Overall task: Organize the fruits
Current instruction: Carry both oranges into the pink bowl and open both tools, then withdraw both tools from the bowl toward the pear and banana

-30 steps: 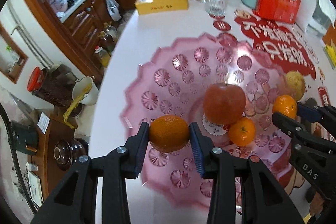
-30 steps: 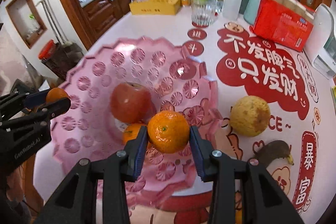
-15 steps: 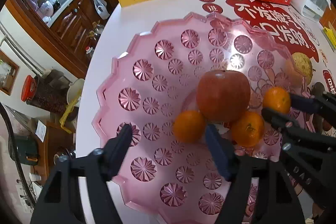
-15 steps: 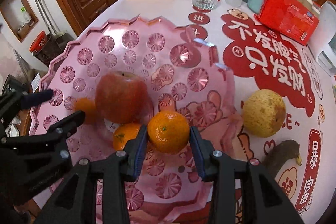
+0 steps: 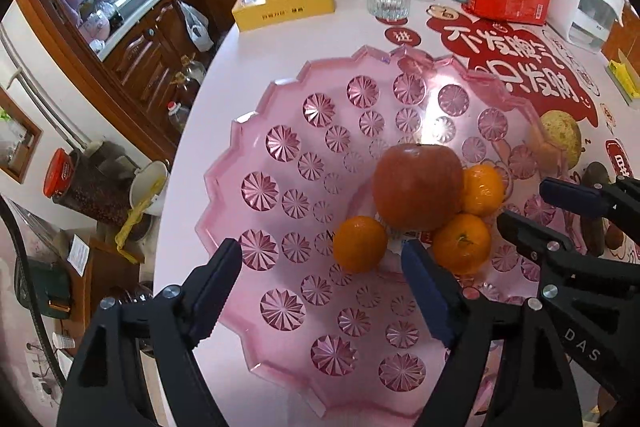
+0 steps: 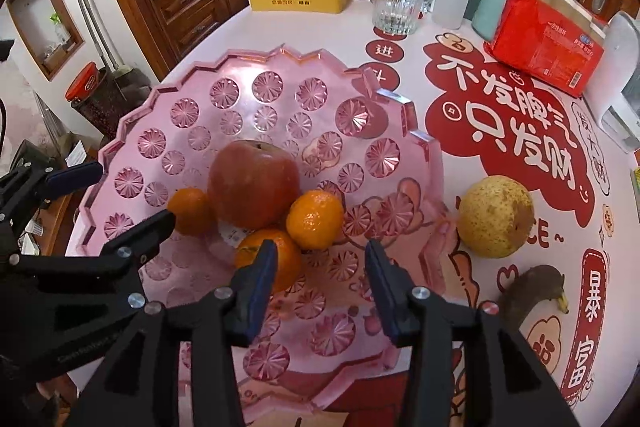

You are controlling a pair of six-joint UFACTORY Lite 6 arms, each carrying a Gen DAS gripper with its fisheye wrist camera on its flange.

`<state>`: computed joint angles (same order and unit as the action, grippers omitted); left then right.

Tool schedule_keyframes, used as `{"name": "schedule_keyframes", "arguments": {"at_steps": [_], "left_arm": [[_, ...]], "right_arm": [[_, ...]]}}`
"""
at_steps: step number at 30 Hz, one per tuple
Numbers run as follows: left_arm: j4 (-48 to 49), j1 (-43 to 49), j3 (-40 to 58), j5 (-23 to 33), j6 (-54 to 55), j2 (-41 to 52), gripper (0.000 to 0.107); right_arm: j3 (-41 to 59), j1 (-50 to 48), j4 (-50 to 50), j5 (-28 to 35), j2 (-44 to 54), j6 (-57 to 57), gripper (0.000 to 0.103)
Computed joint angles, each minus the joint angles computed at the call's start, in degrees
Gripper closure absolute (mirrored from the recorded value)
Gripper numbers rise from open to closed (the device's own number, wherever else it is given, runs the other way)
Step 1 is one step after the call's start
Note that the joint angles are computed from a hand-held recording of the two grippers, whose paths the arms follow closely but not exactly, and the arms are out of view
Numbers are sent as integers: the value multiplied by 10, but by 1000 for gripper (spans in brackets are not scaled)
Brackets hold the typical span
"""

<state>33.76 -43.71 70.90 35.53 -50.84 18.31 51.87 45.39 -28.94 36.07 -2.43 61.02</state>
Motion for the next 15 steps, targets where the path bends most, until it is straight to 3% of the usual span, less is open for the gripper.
{"name": "schedule_keyframes", "arguments": {"at_steps": [15], "left_arm": [[25, -55, -41, 25, -43, -85, 26]], "right_arm": [[-44, 39, -23, 48, -98, 48, 57]]}}
